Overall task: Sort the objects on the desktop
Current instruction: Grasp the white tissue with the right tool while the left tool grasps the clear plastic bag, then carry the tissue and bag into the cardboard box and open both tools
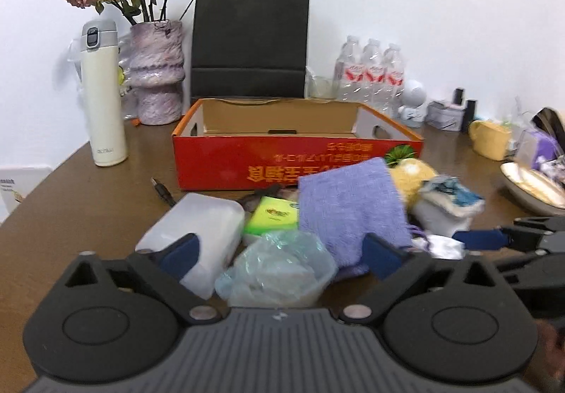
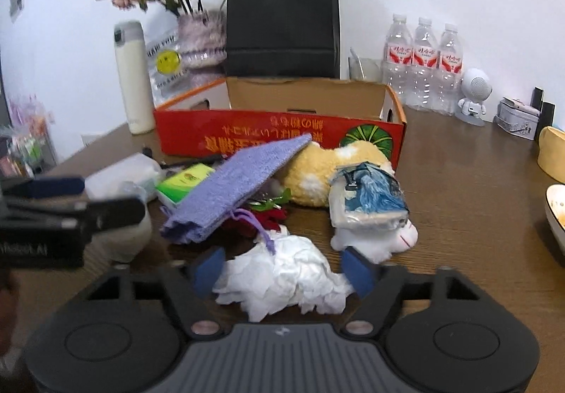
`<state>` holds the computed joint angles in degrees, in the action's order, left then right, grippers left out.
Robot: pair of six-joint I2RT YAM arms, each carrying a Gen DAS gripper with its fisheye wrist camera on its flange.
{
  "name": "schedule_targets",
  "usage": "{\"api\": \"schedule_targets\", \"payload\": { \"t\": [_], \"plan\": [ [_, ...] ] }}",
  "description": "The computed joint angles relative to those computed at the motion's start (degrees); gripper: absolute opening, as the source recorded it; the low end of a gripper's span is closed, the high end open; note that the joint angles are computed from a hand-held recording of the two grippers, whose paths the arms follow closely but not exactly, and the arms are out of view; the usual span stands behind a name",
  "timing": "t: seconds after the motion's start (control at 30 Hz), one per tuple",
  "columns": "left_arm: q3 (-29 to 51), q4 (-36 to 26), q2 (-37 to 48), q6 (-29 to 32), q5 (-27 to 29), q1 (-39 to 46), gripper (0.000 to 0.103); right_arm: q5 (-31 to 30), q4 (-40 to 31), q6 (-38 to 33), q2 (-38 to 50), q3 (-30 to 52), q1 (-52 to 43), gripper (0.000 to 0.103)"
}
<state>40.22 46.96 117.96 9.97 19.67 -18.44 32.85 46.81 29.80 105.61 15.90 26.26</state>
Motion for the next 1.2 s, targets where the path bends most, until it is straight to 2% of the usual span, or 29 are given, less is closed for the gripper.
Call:
{"api": "schedule_targets", "payload": {
  "t": [0.03, 0.07, 0.13, 0.2, 0.27, 0.33, 0.47, 0.57, 0.67, 0.73, 0.77, 0.9, 0.97, 1.03, 1.07, 1.17, 1.2],
  "plan": [
    [1.1, -2.4, 0.2, 0.3, -2.0, -1.0, 0.062, -1.1, -1.2, -0.4, 0.0, 0.8, -0.9, 0.044],
    [2.0, -5.2, 0.1, 0.5, -2.6, -1.3, 0.055, -1.9, -2.6, -0.3, 0.1, 1.2, -1.2, 0.038],
    [2.1, -5.3, 1.0, 1.3, -1.0, -0.7, 0.047, -1.6, -2.5, -0.4, 0.0, 0.3, -0.5, 0.033],
    [0.2, -2.0, 1.6, 2.0, 0.6, 0.5, 0.041, -0.8, -0.5, 0.2, -0.3, -2.0, 1.6, 0.030],
    [-2.1, -1.3, 0.6, 1.3, 2.9, 2.3, 0.038, 0.3, 1.9, 1.2, -0.9, -4.9, 4.1, 0.029],
    [-3.9, -2.7, -1.5, 1.3, 4.9, 3.9, 0.036, 5.3, 1.9, 4.8, -2.7, -7.6, 9.1, 0.021],
    [-8.4, -3.2, -6.5, 1.2, 8.6, 7.4, 0.030, 16.4, -5.0, 10.0, -11.0, -10.4, 19.4, 0.015],
    [-9.5, -4.7, -10.0, -0.7, 9.5, 8.5, 0.028, 20.0, -14.2, 10.6, -18.3, -9.3, 21.0, 0.014],
    [-10.1, -4.5, -13.4, -3.0, 12.8, 10.5, 0.028, 23.0, -16.7, 8.8, -26.0, -10.5, 22.6, 0.014],
    [-9.4, -3.0, -13.9, -3.0, 13.1, 10.3, 0.028, 23.8, -16.9, 4.8, -30.6, -10.6, 21.6, 0.014],
    [-8.3, -2.7, -13.5, -2.9, 12.9, 9.9, 0.028, 22.6, -15.3, 1.6, -32.4, -10.7, 19.9, 0.014],
    [2.3, -9.8, -11.1, -5.5, 13.4, 8.2, 0.029, 13.4, -7.7, -10.0, -33.5, -8.9, 8.3, 0.014],
    [10.4, -13.1, -8.1, -6.7, 13.8, 7.2, 0.029, 8.8, -5.3, -13.2, -31.8, -6.2, 1.5, 0.014],
    [19.1, -16.6, -4.0, -7.8, 12.2, 5.8, 0.030, 1.0, -3.6, -15.2, -29.5, -2.3, -7.3, 0.014],
    [25.6, -20.3, -0.9, -7.4, 11.4, 4.9, 0.030, -3.1, -4.0, -15.8, -27.9, 0.4, -11.6, 0.014],
    [43.4, -27.9, 8.7, -8.7, 5.1, 1.9, 0.030, -13.6, -7.5, -16.8, -20.9, 11.1, -22.7, 0.014],
    [49.9, -29.6, 12.6, -11.0, -1.3, 0.2, 0.030, -17.0, -10.5, -15.9, -17.4, 16.5, -26.2, 0.014]
  ]
}}
